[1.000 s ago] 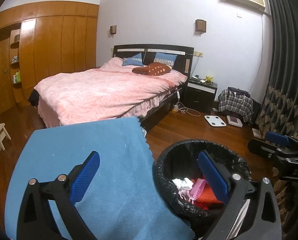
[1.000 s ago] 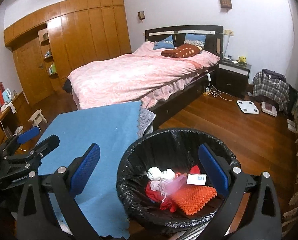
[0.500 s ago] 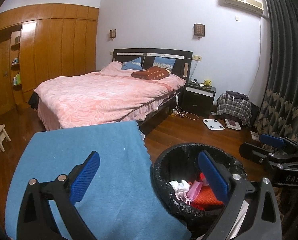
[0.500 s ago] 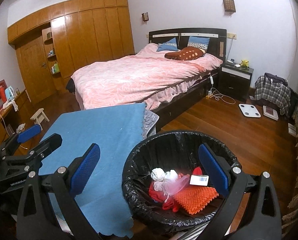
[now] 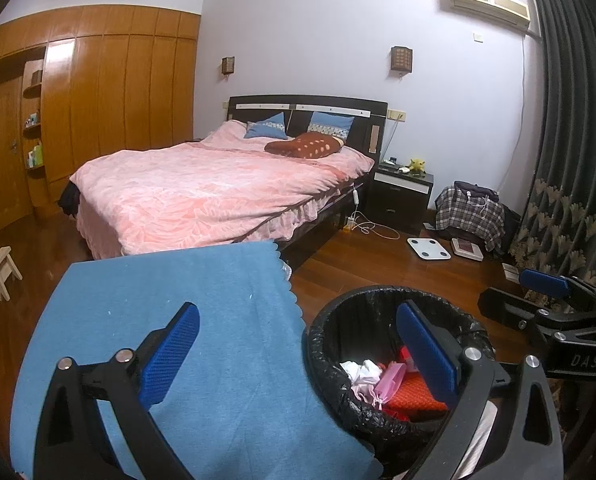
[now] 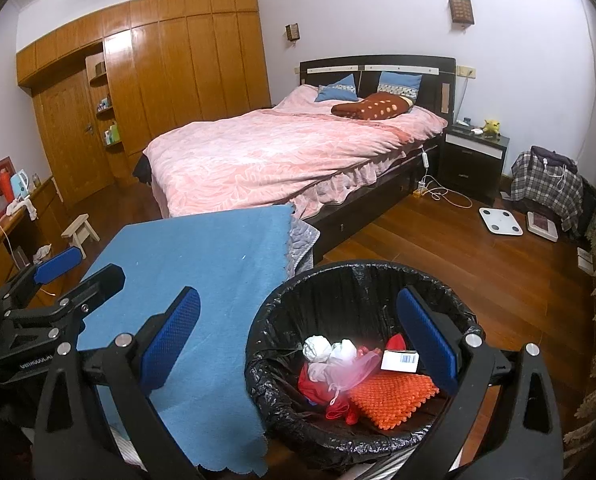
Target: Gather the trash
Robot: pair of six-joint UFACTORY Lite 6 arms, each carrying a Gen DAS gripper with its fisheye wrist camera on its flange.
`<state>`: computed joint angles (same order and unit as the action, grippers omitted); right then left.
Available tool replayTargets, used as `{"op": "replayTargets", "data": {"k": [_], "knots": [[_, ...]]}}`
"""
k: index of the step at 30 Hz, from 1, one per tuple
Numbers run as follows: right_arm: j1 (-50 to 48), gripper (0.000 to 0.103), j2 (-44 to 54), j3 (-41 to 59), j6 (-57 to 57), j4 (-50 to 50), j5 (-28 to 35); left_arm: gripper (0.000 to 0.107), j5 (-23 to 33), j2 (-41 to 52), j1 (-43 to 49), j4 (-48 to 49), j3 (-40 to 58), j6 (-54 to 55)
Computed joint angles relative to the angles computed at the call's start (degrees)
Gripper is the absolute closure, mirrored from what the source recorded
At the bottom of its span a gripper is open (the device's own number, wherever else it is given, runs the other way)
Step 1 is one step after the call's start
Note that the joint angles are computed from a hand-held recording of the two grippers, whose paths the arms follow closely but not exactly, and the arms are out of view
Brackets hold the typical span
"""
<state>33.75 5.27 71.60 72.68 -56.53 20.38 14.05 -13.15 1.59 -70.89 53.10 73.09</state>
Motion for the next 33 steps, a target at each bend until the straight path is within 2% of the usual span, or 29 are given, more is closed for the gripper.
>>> {"op": "replayTargets", "data": {"k": [33], "knots": [[0.0,0.007,0.3,0.7,-1.5,1.6,0.3,0.010,1.1,0.5,1.0,2.0,1.0,-1.7]]}}
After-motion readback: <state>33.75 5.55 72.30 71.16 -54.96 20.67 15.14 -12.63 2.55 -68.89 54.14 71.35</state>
